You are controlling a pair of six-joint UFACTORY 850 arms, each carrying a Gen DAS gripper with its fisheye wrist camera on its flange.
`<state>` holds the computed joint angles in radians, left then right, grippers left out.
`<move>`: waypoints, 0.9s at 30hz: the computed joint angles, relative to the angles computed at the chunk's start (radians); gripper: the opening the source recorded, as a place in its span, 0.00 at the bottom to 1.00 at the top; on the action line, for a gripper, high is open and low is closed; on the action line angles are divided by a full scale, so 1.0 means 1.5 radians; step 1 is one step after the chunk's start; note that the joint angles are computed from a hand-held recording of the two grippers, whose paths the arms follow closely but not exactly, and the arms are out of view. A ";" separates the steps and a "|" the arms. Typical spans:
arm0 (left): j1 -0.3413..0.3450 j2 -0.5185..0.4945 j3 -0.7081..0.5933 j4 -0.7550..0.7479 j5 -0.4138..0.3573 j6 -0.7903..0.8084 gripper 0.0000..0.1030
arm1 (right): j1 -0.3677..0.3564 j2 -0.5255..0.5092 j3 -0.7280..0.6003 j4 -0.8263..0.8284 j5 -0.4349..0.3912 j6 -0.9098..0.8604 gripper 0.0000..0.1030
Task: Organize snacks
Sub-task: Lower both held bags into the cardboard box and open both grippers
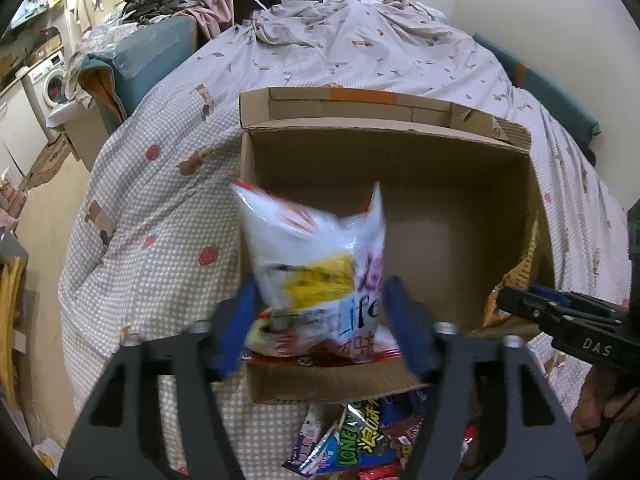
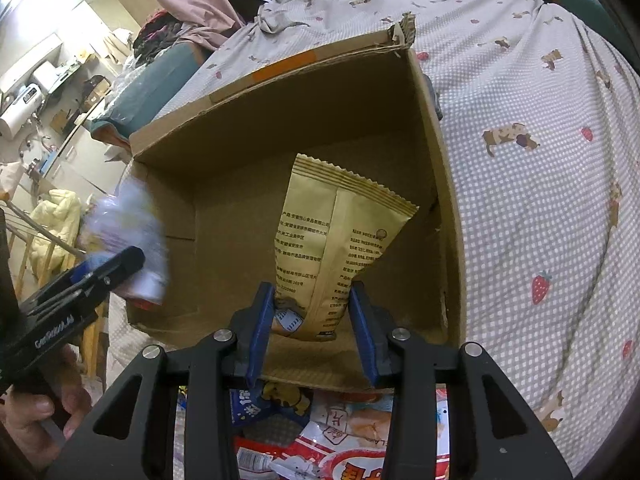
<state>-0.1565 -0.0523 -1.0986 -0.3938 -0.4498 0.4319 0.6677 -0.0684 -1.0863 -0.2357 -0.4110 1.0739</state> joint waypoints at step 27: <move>0.020 0.044 0.025 -0.079 0.044 0.040 0.83 | 0.003 0.045 0.024 -0.163 0.043 0.182 0.81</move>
